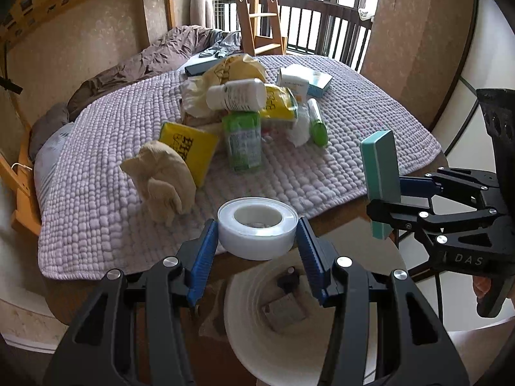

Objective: Collect trash
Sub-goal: 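Carry the tape roll and mint-green box off the bed over the white bin, then open both tools to drop the tape roll and green box into the bin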

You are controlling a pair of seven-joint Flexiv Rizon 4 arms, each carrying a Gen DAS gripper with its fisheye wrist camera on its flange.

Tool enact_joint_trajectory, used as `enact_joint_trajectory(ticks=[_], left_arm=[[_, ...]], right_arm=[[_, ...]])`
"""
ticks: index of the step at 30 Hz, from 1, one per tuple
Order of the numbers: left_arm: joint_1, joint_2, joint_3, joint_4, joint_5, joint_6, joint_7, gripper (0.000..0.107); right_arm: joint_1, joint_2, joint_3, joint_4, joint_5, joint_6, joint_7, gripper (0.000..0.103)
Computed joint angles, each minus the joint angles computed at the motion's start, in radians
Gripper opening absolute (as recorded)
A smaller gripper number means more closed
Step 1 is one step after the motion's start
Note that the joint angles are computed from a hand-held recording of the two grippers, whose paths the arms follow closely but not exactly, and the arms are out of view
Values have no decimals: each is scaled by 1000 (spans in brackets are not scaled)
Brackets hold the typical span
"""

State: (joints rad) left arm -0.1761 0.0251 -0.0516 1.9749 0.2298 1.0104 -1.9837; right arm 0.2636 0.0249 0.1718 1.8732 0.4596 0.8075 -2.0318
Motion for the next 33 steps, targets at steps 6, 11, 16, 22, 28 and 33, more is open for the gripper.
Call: enact_joint_trajectory(ticks=[6,11,16,22,28,33], left_arm=[[-5,6,-5,11,2,-16,-11,52],[-11,10,-10,17,5,-31,-15,52],[-15,13,-12,29,-5,-39,-14,52],[-22,13,-16,42,-18,-46,-14,52],[-26,7,-16,52,-29,-52,-11,52],[-26,1,-12,56,-36,-59,-4,52]], right_arm=[[-5,23,-5,23,4,-28,-9,42],[-5,43,-11,39,6,-53,-13,42],[-4,59,-18,52,6,-75,-22,42],[-4,78,-24,72,4,-99,-28,42],[1,89,-22,96,-15,-103,-29,42],[5,84,-22,106,-28,-107,-21,42]])
